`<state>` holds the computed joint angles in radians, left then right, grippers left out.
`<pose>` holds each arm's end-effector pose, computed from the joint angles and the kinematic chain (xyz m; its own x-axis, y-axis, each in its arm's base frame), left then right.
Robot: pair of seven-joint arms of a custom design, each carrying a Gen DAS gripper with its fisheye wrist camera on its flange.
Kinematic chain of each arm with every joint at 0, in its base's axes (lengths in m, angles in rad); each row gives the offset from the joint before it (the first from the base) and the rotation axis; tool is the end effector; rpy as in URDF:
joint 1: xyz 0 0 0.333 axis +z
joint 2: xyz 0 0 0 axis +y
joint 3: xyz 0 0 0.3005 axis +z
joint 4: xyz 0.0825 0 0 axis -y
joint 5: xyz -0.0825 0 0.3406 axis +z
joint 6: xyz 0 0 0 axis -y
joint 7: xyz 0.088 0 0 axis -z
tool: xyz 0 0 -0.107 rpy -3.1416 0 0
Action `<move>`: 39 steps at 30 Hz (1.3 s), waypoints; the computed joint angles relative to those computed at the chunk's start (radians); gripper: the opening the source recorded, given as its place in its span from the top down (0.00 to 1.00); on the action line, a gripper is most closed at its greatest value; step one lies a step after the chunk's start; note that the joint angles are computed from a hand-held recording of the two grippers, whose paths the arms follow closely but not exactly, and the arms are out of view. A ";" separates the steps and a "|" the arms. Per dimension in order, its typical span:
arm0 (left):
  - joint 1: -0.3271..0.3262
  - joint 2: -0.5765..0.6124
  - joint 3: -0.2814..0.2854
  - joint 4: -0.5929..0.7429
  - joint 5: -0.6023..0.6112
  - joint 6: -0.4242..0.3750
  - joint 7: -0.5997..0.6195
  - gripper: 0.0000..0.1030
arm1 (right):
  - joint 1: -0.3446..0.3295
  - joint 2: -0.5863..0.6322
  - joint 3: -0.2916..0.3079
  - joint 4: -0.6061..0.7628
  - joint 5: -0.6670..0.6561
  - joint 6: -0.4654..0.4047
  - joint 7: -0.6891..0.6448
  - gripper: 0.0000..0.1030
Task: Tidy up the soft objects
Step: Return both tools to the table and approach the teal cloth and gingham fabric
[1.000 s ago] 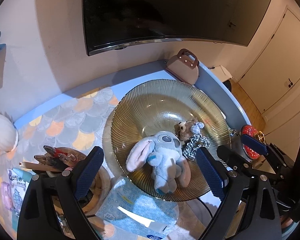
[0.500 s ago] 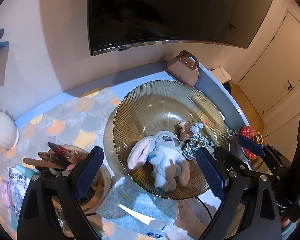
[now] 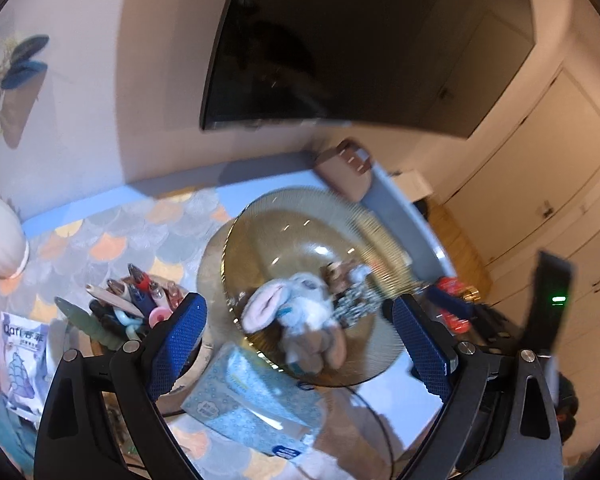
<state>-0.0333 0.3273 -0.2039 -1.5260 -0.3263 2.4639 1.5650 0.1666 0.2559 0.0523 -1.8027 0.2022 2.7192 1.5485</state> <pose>0.6433 -0.1339 0.5417 -0.1178 -0.9206 0.3724 -0.8485 -0.1016 -0.5194 0.6174 0.1267 0.4850 0.1366 -0.9747 -0.1771 -0.8007 -0.0034 -0.5991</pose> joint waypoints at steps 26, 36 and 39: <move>0.326 -0.560 0.160 -0.862 0.609 0.308 -0.905 0.03 | 0.158 0.113 0.208 0.196 0.579 -0.228 -0.858 0.14; 0.261 -0.422 0.219 -0.890 0.288 0.274 -0.693 0.03 | 0.267 0.313 0.134 0.334 0.158 -0.312 -0.540 0.14; 0.261 -0.407 0.205 -0.901 0.299 0.312 -0.708 0.03 | 0.272 0.329 0.132 0.339 0.104 -0.293 -0.504 0.14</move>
<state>0.2273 -0.0800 0.0010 -2.4265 -0.0270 2.7760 0.8566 0.4390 0.5851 0.1839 -1.4635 0.3058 2.4260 1.0444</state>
